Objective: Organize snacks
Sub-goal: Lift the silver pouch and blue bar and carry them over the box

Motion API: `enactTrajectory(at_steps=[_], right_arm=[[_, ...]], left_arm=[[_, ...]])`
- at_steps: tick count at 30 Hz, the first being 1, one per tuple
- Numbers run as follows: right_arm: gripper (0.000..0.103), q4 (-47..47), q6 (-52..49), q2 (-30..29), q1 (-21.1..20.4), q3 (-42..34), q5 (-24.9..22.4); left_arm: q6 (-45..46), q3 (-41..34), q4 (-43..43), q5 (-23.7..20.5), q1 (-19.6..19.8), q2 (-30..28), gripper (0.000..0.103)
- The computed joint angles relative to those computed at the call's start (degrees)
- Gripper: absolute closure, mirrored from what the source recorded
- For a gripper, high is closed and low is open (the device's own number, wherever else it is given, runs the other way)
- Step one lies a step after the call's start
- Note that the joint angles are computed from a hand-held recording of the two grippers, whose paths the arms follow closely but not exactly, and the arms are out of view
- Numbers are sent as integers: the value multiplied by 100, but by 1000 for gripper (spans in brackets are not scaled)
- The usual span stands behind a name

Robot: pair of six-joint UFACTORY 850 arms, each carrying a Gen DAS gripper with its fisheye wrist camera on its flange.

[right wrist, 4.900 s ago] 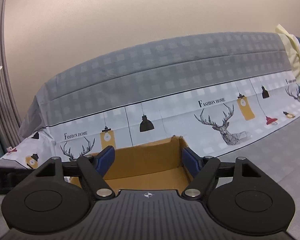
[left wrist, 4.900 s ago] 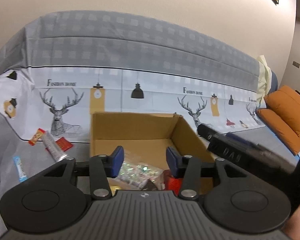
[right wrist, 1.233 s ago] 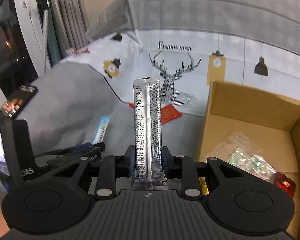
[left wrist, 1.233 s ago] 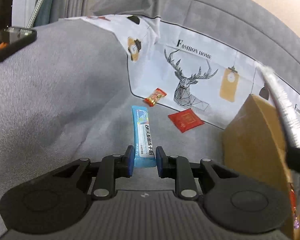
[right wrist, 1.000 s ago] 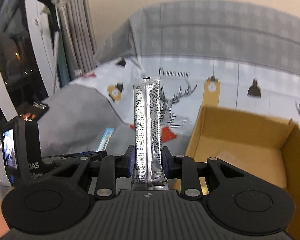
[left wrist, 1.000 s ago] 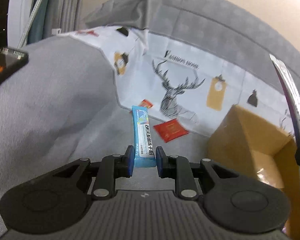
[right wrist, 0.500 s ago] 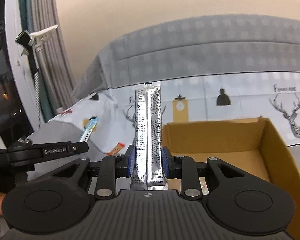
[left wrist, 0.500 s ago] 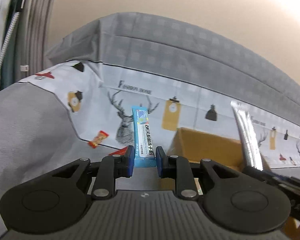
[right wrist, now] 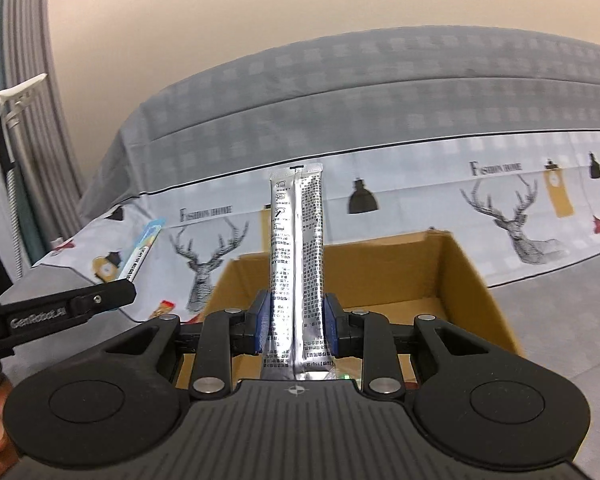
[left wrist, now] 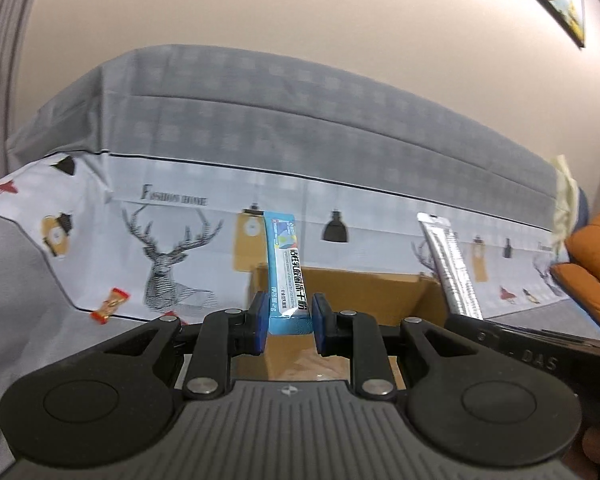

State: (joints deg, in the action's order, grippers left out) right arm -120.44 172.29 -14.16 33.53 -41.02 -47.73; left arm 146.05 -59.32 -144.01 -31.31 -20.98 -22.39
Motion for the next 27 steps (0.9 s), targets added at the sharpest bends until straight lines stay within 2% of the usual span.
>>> enactTrajectory(at_steps=[6,27], right_arm=[[73,238,-71,30,-10,62,-3],[73,735,-413,-62,-28,-36,46]], left_arm=[[-96,50,227,-208,-30,-12,78],[134,-38,376,-253,-215,-143,78]])
